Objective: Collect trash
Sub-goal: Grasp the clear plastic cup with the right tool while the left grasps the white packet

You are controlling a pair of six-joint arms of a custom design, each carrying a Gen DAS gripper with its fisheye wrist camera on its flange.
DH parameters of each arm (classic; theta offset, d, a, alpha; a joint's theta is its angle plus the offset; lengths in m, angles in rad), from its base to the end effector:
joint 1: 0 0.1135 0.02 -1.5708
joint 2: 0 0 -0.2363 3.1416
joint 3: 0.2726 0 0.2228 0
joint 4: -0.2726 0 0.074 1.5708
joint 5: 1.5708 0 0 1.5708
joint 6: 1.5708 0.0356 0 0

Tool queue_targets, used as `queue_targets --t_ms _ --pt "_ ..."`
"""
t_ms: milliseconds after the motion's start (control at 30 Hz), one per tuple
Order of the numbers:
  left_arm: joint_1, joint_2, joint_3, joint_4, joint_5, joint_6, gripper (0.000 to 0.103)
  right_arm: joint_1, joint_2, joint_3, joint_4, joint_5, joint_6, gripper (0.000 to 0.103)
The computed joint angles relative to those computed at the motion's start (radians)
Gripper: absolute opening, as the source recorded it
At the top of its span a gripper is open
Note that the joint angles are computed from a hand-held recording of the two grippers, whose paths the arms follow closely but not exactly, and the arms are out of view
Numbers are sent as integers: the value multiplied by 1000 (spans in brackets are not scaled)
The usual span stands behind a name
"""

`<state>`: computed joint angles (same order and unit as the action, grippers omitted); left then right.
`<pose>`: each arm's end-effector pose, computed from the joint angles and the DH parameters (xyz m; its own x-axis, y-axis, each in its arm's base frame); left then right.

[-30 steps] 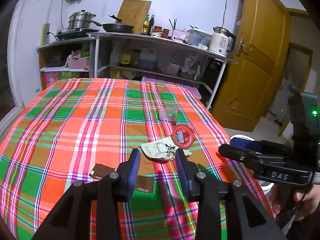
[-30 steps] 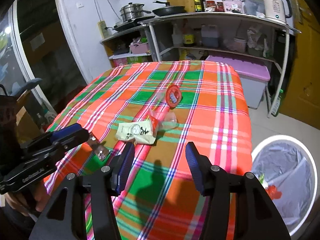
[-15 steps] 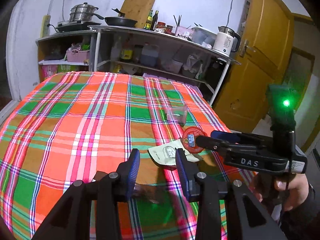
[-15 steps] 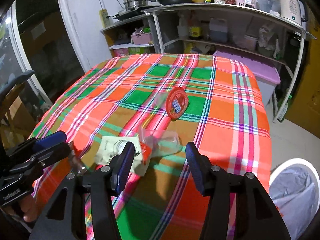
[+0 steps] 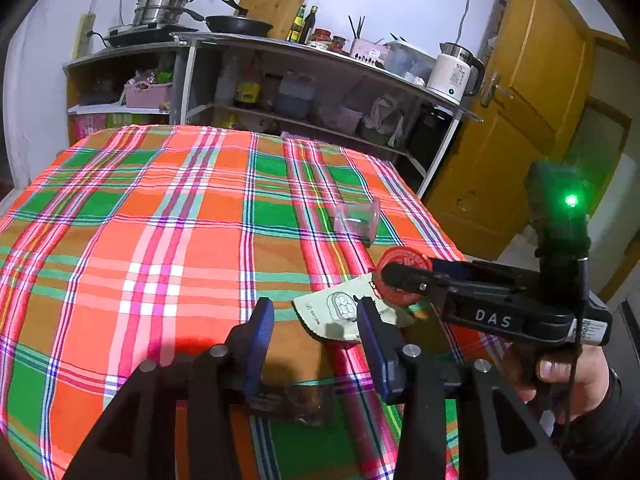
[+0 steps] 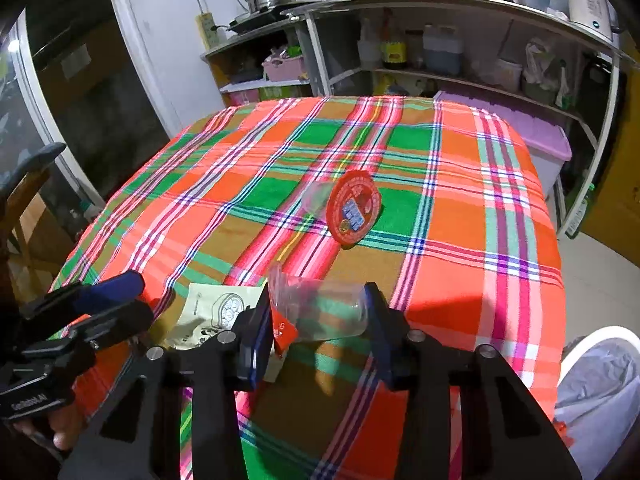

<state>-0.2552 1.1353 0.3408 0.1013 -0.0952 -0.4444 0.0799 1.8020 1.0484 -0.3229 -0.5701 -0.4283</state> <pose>0.1921 -0.0466 0.1467 -0.6359 -0.2764 -0.7206 -0.1028 0.9557 -0.2759 0.3184 0.0448 0.1489 -0.6643 -0.4039 -0.6289 -0.6577 0.7156 0.2352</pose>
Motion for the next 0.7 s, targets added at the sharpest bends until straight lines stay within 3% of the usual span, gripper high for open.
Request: queue_targets --t_ms 700 --pt "-102 302 195 -36 19 131 45 -236 -81 -46 -116 -114 -113 43"
